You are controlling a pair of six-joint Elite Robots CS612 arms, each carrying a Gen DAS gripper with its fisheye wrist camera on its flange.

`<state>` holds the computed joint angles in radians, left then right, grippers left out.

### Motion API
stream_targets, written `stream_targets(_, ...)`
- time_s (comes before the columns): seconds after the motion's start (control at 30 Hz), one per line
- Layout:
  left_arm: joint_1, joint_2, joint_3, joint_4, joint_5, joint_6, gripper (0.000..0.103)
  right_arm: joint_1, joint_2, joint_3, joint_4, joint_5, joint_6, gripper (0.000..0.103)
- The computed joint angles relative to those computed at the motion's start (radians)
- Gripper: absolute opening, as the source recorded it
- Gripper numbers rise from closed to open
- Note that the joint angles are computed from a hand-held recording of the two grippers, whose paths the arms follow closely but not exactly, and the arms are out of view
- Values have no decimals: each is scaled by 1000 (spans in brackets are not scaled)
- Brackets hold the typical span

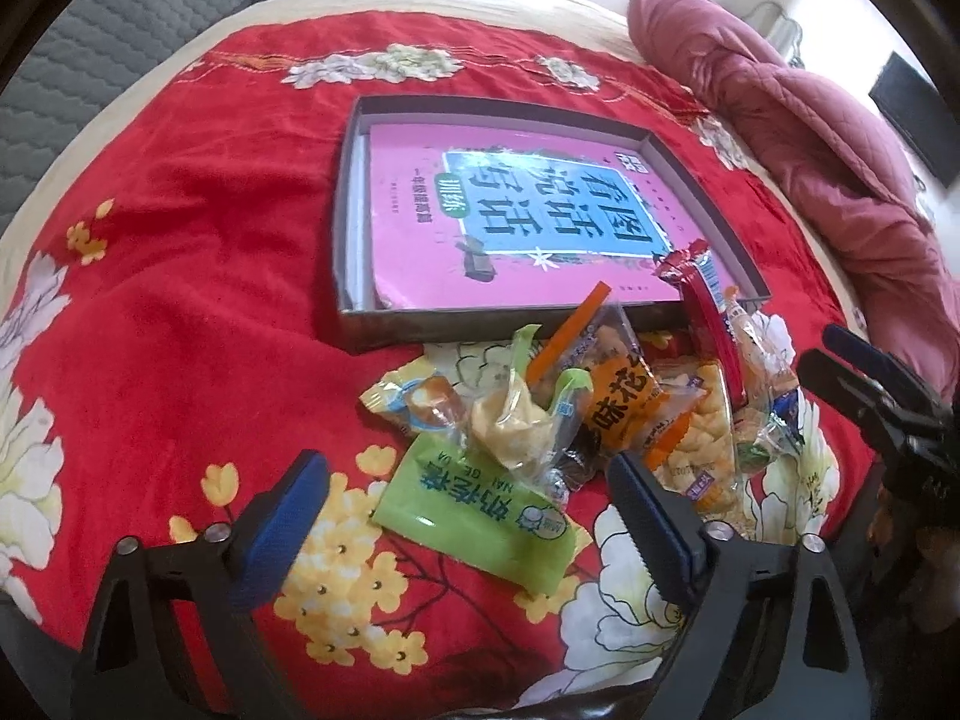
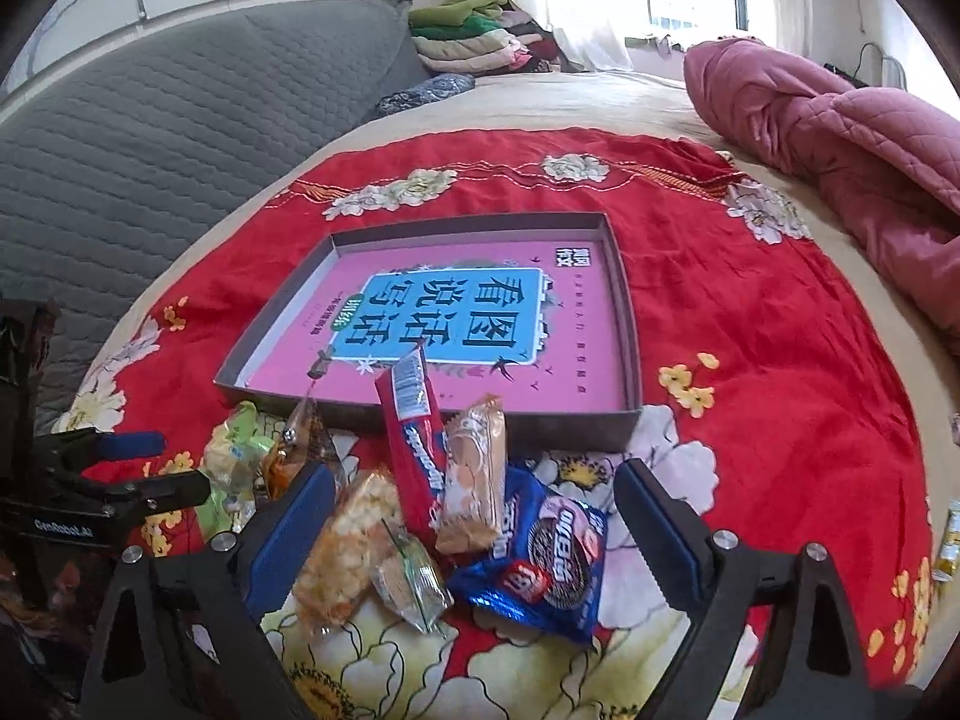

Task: Organize snacks
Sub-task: 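Grasp the beige pastry packet with the right tool while the left tool grasps the green snack packet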

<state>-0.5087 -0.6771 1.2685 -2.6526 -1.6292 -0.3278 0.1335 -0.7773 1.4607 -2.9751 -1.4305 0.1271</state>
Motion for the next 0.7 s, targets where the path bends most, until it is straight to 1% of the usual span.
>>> stream_targets(0.1,-1,6,-11,2,-7,32,75,-5,6,-5,-4,12,10,94)
stream_targets(0.17,-1,13,-23,12,-17,52,71,-9,9,-7,-6,21,14,90)
stream_targets(0.23,-1,18,-31,13,-25,66,64,-11,11,-10,-3,29,14,85)
stream_targets(0.33,-1,24,-39,19,-34,80,62,-10,18,-21,14,21,-7,80)
stream_targets(0.4,0,28,-47,24,-50,85,58,-11,23,-28,23,34,-22,74)
stream_targets(0.43,0,30,-50,27,-53,86,57,-10,25,-33,31,34,-33,70)
stream_targets(0.5,0,34,-57,32,-53,92,57,-9,30,-43,49,39,-51,65)
stream_targets(0.57,0,39,-64,37,-54,93,57,-9,35,-50,62,45,-59,57)
stream_targets(0.6,0,41,-66,37,-55,93,56,-10,37,-53,74,55,-64,55)
stream_targets(0.67,0,42,-68,35,-59,93,56,-14,42,-60,89,79,-66,47)
stream_targets(0.7,0,43,-68,34,-59,94,56,-15,45,-64,98,83,-65,45)
